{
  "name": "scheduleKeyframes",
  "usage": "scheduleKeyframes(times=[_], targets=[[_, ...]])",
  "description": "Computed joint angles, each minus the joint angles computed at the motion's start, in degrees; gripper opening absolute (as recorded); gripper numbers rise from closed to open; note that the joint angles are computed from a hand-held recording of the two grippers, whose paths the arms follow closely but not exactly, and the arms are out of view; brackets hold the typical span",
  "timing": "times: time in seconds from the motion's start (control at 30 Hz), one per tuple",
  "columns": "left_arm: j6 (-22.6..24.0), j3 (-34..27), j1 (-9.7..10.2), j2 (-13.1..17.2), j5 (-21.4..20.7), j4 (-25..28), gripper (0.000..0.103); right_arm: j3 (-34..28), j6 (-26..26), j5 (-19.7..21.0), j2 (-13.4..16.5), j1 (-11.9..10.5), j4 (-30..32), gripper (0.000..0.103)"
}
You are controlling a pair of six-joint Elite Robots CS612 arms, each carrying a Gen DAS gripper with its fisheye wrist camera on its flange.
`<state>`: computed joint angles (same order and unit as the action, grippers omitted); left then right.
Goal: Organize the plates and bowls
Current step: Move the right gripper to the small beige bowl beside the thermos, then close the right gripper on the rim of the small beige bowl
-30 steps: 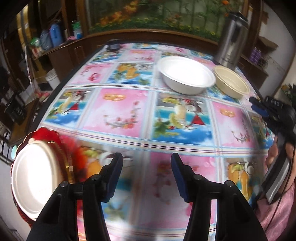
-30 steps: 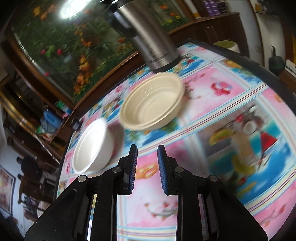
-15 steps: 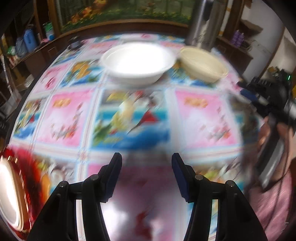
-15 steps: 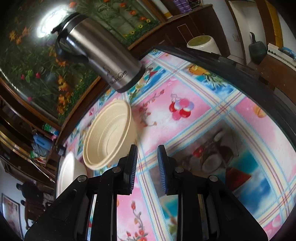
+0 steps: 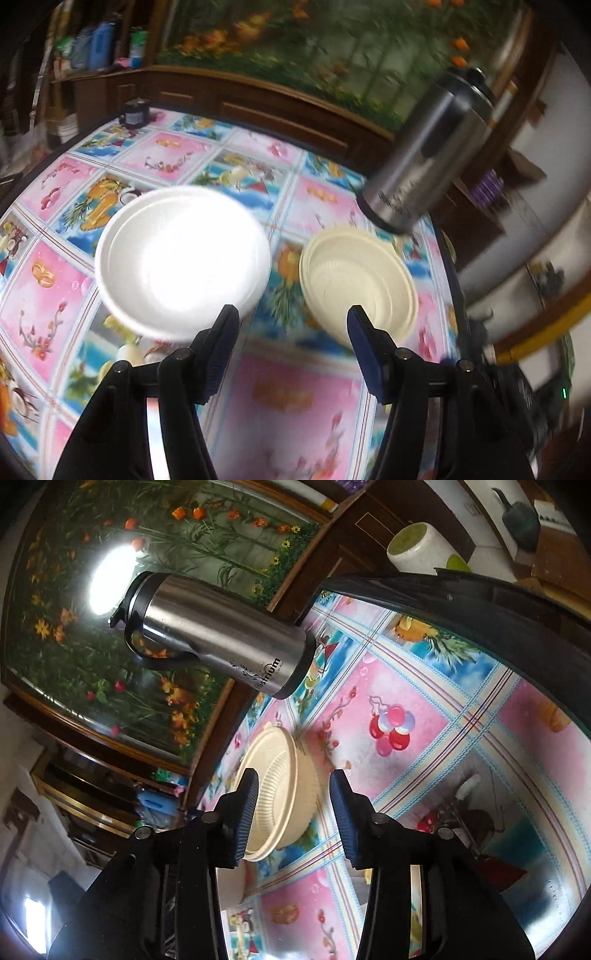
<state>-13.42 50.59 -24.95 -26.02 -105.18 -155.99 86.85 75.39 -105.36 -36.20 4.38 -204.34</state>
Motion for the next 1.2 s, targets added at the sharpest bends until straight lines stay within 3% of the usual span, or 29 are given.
scheduleKeyframes(times=[0.17,0.3,0.37,0.43,0.53,0.6,0.67,0.73,0.87,1.0,1.1,1.2], targets=[[-2.1,-3.1,-0.66,2.0,3.5,-1.1,0.061,-1.1,-1.0,1.1,0.3,0.0,2.1,0.040],[-3.1,-6.4,-0.18,4.0,2.1,0.7,0.062,-1.8,-2.3,1.0,0.5,0.0,3.4,0.039],[-4.2,-8.0,0.34,5.1,-0.3,1.6,0.062,-2.0,-3.7,-0.3,0.5,0.1,3.6,0.040],[-4.9,-11.2,0.88,6.7,-4.5,5.9,0.062,-2.2,-4.6,-0.5,0.5,0.1,3.5,0.040],[-4.9,-12.9,1.35,7.7,-7.9,6.5,0.063,-2.9,-5.4,1.6,0.9,-0.4,3.7,0.040],[-2.4,-14.5,1.44,8.1,-8.7,10.4,0.063,-3.7,-6.1,1.9,0.9,-0.6,6.2,0.040],[-2.8,-15.4,1.85,8.5,-10.5,10.9,0.063,-4.9,-6.2,1.3,1.2,-0.9,9.0,0.040],[-2.8,-15.4,1.85,8.3,-9.5,10.8,0.067,-5.8,-6.2,2.9,1.6,-1.3,9.9,0.040],[-1.6,-16.6,1.78,8.6,-9.5,14.2,0.068,-8.5,-6.8,4.0,2.0,-1.5,18.5,0.040],[1.0,-16.8,1.49,8.5,-9.0,16.9,0.068,-10.2,-5.5,3.1,2.3,-1.3,24.3,0.040],[2.1,-17.9,1.54,8.8,-9.3,19.3,0.068,-11.0,-5.9,2.2,2.7,-1.0,25.4,0.040],[1.9,-19.0,1.86,9.3,-10.8,20.6,0.068,-12.3,-7.9,0.6,2.7,-0.6,29.2,0.023]])
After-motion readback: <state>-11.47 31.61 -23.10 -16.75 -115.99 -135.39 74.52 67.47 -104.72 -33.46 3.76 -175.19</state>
